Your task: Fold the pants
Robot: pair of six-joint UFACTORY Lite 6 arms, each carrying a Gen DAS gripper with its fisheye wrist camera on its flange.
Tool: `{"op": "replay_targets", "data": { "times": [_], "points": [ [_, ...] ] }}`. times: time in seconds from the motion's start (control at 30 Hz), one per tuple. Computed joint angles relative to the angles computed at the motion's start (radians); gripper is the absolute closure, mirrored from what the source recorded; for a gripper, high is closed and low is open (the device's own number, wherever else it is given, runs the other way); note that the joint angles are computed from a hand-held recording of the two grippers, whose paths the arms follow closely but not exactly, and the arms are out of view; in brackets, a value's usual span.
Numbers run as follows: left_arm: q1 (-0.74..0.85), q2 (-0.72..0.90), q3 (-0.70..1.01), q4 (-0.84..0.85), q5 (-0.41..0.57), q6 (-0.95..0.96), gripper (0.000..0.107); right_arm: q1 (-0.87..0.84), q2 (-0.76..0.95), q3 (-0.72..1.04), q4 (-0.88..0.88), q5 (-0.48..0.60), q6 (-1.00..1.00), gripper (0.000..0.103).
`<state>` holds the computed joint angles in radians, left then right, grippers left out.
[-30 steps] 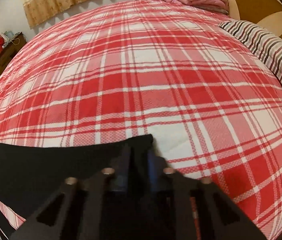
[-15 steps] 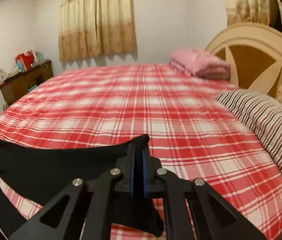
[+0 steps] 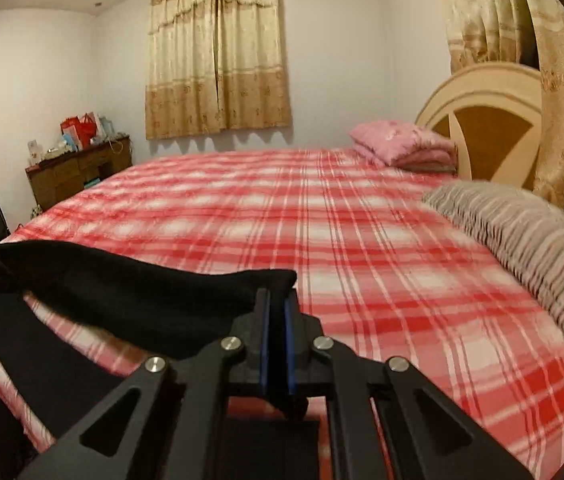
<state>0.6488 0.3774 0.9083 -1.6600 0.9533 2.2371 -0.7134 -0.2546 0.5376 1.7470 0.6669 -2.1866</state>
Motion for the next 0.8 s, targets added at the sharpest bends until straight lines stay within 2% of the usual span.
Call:
{"op": "replay_targets", "data": {
  "times": [0.2,0.37,0.43,0.47,0.5,0.57,0.6,0.63,0.7,0.73,0.77,0.8],
  "points": [
    [0.083,-0.010,-0.067,0.055,0.031,0.078,0.090,-0.104,-0.037,-0.102,-0.088,0.031,-0.011,0.095],
    [0.122,-0.025,-0.132,0.089,-0.004,0.174,0.088,-0.179,-0.015,-0.133,-0.151,0.001,-0.025,0.096],
    [0.124,-0.057,-0.185,0.051,-0.055,0.262,0.077,-0.225,-0.020,-0.154,-0.169,0.016,-0.036,0.096],
    [0.130,-0.070,-0.207,0.031,-0.072,0.301,0.063,-0.242,-0.027,-0.163,-0.180,0.019,-0.035,0.096],
    [0.139,-0.089,-0.233,-0.004,-0.094,0.347,0.045,-0.254,-0.037,-0.171,-0.192,0.018,-0.031,0.096],
    [0.165,-0.129,-0.279,-0.070,-0.119,0.439,0.030,-0.280,-0.060,-0.188,-0.232,0.024,-0.012,0.096],
    [0.186,-0.134,-0.284,-0.062,-0.114,0.460,0.030,-0.288,-0.080,-0.200,-0.241,0.024,-0.005,0.095],
    [0.205,-0.137,-0.282,-0.034,-0.117,0.453,0.030,-0.296,-0.111,-0.211,-0.268,0.032,0.027,0.092],
    [0.238,-0.132,-0.277,0.003,-0.126,0.462,0.030,-0.309,-0.169,-0.233,-0.333,0.075,0.099,0.069],
    [0.258,-0.140,-0.287,0.011,-0.132,0.488,0.030,-0.308,-0.208,-0.248,-0.354,0.096,0.132,0.045],
    [0.271,-0.144,-0.295,0.014,-0.135,0.505,0.030,-0.296,-0.251,-0.264,-0.375,0.113,0.169,0.038],
    [0.287,-0.147,-0.303,0.025,-0.135,0.516,0.030,-0.276,-0.292,-0.281,-0.389,0.123,0.203,0.038]
  ]
}}
